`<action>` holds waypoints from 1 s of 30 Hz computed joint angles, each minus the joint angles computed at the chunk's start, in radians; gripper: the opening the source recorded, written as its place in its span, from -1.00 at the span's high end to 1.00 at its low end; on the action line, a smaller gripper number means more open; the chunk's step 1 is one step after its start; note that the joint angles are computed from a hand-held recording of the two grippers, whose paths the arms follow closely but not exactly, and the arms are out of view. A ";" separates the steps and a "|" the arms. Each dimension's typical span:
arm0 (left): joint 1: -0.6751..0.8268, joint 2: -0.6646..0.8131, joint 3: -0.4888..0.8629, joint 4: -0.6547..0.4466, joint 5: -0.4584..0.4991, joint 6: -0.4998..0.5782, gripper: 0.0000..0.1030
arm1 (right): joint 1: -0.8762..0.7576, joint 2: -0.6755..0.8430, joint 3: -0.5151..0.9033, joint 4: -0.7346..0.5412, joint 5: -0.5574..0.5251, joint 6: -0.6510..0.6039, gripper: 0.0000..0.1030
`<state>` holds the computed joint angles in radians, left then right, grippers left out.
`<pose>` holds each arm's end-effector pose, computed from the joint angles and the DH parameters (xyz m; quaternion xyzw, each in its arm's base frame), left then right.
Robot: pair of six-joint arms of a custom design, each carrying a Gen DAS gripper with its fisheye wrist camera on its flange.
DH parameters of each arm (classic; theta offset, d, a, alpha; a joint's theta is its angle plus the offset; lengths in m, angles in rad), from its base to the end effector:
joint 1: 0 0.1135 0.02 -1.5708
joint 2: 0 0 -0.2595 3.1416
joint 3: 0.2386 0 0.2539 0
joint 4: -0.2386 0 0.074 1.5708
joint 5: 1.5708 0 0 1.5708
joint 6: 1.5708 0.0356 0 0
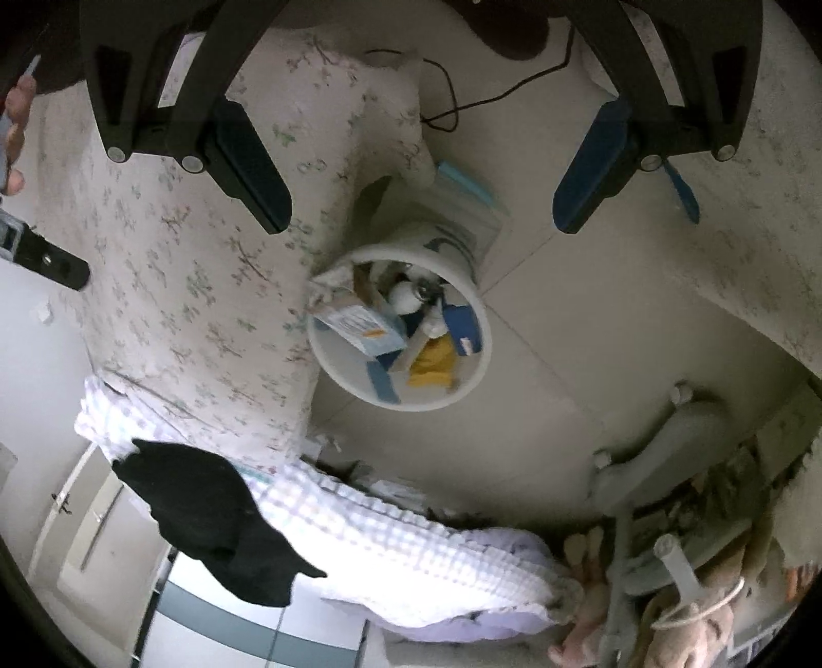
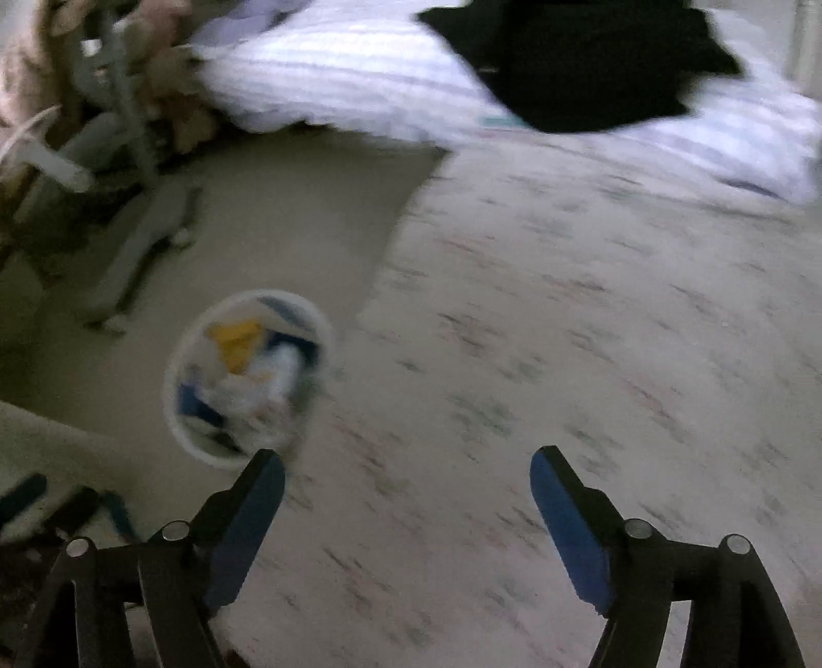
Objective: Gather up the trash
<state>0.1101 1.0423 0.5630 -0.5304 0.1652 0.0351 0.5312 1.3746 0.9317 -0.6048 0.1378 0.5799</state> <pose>0.1933 0.0155 0.1847 -0.0131 0.9578 -0.0591 0.2810 0.2375 0.1339 0.2219 0.0413 0.9630 0.0795 0.2542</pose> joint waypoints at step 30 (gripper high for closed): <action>-0.413 -0.403 -0.153 -0.158 -0.276 -0.256 -0.99 | 0.150 -0.266 -0.341 0.015 0.302 0.243 -0.96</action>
<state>-0.3032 0.6388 0.4096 -0.6885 -0.1106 -0.2208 0.6812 1.1091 0.5904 -0.5897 0.4393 0.8232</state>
